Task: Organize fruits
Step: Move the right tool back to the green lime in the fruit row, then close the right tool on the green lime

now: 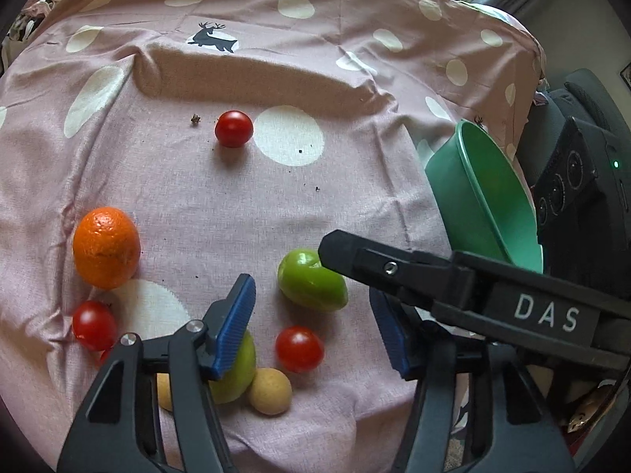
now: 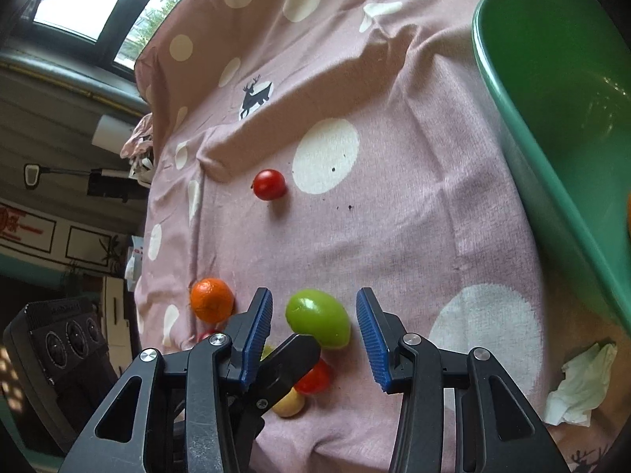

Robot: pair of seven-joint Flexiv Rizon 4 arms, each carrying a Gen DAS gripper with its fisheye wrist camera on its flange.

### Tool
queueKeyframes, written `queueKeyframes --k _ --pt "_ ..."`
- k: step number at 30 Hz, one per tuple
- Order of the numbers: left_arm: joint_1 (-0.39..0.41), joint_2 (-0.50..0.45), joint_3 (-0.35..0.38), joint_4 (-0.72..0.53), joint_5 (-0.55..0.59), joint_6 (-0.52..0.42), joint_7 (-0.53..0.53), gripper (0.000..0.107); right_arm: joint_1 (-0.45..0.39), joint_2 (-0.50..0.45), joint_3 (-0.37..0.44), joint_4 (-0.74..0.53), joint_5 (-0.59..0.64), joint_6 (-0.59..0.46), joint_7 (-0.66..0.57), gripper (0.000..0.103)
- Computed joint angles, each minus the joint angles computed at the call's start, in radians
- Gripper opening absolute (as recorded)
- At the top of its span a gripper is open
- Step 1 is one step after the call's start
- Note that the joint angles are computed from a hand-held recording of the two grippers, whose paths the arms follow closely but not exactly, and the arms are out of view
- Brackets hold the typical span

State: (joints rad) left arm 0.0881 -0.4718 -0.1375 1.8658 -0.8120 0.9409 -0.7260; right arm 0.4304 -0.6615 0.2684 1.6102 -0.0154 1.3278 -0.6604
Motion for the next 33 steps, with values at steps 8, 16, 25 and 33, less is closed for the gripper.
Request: queueKeyframes --k 8,16,25,33 --pt "-0.001 -0.015 -0.004 -0.014 0.013 -0.027 -0.004 0.054 -0.016 -0.02 0.026 -0.031 0.016 -0.026 -0.031 0.047" --pt "-0.006 -0.02 -0.004 -0.017 0.019 -0.034 -0.016 0.051 -0.026 -0.041 0.046 -0.063 0.044 -0.059 -0.069 0.047" --pt "-0.008 -0.023 -0.007 -0.016 0.018 -0.026 -0.011 0.044 -0.025 -0.057 0.048 -0.091 0.074 -0.091 -0.101 0.047" --pt "-0.003 -0.02 -0.022 -0.004 -0.008 -0.001 0.028 0.031 0.006 -0.063 0.015 -0.098 0.054 -0.089 -0.1 0.045"
